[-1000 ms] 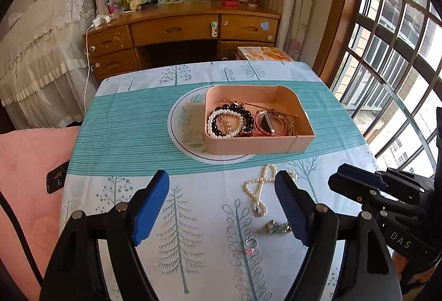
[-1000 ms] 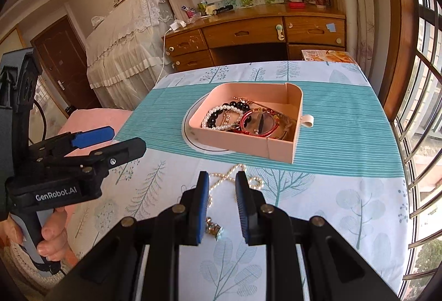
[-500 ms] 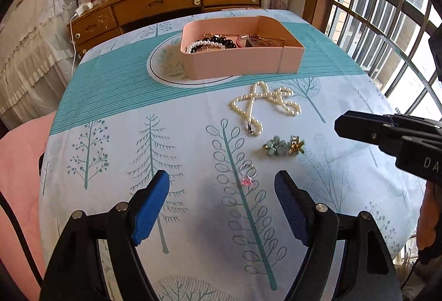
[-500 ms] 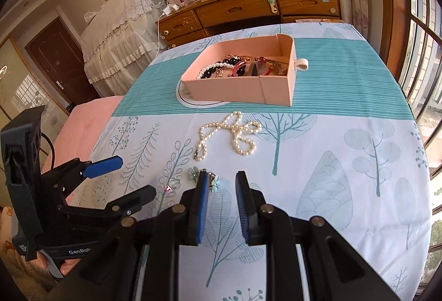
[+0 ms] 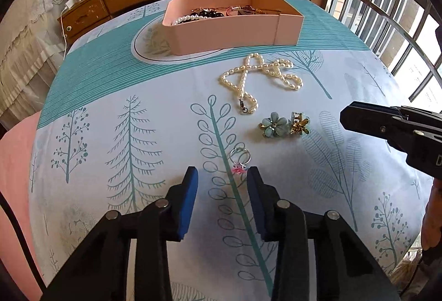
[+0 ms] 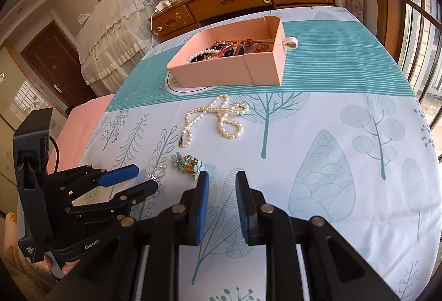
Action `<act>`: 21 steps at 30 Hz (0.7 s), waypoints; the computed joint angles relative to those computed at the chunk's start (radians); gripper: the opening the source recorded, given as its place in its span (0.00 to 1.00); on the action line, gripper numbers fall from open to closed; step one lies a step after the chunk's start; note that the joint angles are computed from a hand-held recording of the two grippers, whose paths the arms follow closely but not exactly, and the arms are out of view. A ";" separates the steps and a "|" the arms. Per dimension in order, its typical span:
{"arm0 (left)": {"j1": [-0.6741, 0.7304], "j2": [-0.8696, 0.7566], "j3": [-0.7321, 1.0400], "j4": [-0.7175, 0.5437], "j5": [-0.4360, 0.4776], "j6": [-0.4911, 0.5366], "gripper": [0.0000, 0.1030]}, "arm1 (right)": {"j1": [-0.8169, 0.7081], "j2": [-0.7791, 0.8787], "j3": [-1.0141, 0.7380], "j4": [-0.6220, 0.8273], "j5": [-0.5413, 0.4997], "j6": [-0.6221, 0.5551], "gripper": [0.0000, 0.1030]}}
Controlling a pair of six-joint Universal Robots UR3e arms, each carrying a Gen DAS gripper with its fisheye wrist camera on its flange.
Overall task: Organize jewelry
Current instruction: 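Move the left tool to the second pink-stone ring and grasp it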
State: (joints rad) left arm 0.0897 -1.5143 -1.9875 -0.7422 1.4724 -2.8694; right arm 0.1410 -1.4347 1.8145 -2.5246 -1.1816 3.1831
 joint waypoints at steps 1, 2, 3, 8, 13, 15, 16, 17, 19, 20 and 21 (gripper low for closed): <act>-0.003 -0.003 0.002 0.001 0.000 -0.001 0.31 | 0.000 0.004 -0.002 0.000 0.001 0.001 0.19; -0.004 -0.005 0.005 0.000 -0.002 0.000 0.30 | 0.000 0.009 -0.003 -0.001 0.002 0.001 0.19; -0.004 -0.006 0.007 -0.002 -0.007 0.003 0.27 | -0.001 0.014 -0.005 -0.003 0.003 0.001 0.19; 0.000 -0.009 0.018 -0.020 -0.031 0.016 0.18 | 0.001 0.035 -0.017 -0.004 0.000 -0.006 0.19; 0.027 -0.003 0.011 -0.028 -0.081 0.033 0.08 | 0.007 0.057 -0.038 -0.006 -0.004 -0.003 0.19; 0.052 0.004 0.007 -0.038 -0.112 0.035 0.08 | 0.011 0.067 -0.052 0.002 -0.006 -0.005 0.19; 0.064 0.007 0.003 -0.039 -0.125 0.036 0.08 | 0.014 0.073 -0.062 0.005 -0.009 -0.007 0.19; 0.076 0.011 -0.001 -0.041 -0.136 0.038 0.08 | 0.018 0.080 -0.073 0.009 -0.015 -0.010 0.19; 0.096 0.020 -0.011 -0.045 -0.153 0.045 0.07 | 0.029 0.097 -0.100 0.018 -0.030 -0.018 0.19; 0.105 0.025 -0.016 -0.049 -0.163 0.050 0.07 | 0.035 0.107 -0.116 0.021 -0.042 -0.020 0.19; 0.115 0.030 -0.021 -0.051 -0.174 0.052 0.08 | 0.041 0.116 -0.130 0.023 -0.054 -0.021 0.19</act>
